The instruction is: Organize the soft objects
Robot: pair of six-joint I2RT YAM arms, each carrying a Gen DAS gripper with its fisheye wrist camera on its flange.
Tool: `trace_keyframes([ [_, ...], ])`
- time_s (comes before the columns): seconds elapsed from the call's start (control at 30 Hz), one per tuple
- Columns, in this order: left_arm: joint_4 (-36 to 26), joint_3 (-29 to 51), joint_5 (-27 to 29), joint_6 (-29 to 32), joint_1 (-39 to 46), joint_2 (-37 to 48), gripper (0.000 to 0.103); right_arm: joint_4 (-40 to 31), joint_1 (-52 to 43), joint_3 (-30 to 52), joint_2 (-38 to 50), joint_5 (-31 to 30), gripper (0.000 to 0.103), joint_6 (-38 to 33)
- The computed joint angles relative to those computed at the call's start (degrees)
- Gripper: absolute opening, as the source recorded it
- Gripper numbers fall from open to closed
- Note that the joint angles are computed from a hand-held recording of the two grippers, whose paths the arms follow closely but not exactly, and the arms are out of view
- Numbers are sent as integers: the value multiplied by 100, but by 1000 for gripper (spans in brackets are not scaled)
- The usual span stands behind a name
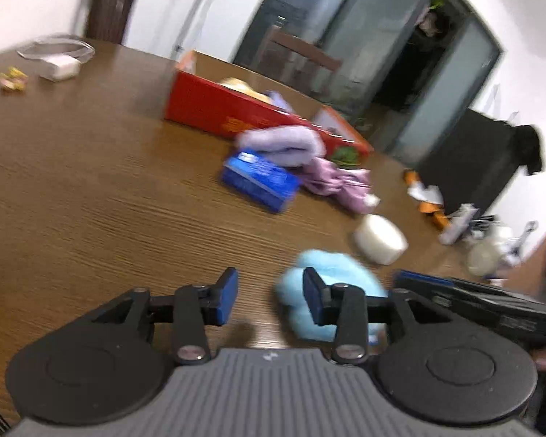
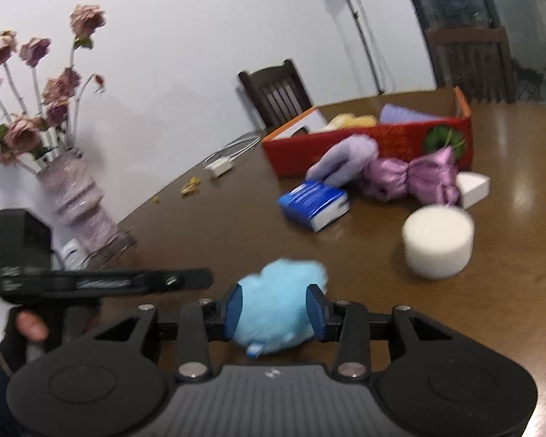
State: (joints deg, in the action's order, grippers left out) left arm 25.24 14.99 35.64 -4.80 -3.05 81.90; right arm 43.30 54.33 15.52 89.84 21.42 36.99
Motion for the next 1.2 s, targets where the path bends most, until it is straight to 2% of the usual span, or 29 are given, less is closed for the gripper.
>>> trace_keyframes([
  [0.07, -24, 85, 211, -33, -153, 163, 52, -9, -224, 91, 158, -132, 41, 55],
  [0.23, 199, 271, 272, -173, -490, 750, 52, 372, -507, 261, 783, -537, 44, 93],
  [0.37, 96, 493, 649, -121, -374, 1005, 46, 805, -874, 278, 1105, -1100, 44, 155],
  [0.43, 100, 620, 705, -161, -338, 1139, 41, 1029, -1081, 294, 1271, -1449, 38, 177],
  [0.53, 278, 754, 477, -128, -451, 1062, 36, 901, -1294, 403, 1227, -1695, 37, 107],
  [0.63, 286, 1197, 555, -214, -481, 1072, 36, 684, -1502, 512, 942, -1817, 36, 51],
  [0.8, -119, 2843, 676, -317, -640, 1463, 36, -214, -2160, 1182, 139, -1893, 36, -626],
  [0.9, -687, 4223, 634, -338, -729, 2166, 35, -892, -2689, 2075, 225, -2112, 36, -1144],
  [1.0, -1481, 5833, 539, -327, -762, 3150, 35, -1741, -3245, 3419, 884, -2514, 36, -1504],
  [1.07, -2311, 7002, 429, -367, -763, 3876, 33, -2373, -3546, 4417, 1515, -2811, 36, -1592],
  [1.2, -3375, 8497, -414, -70, -924, 4870, 32, -3594, -3843, 6339, 2884, -3166, 35, -1627],
])
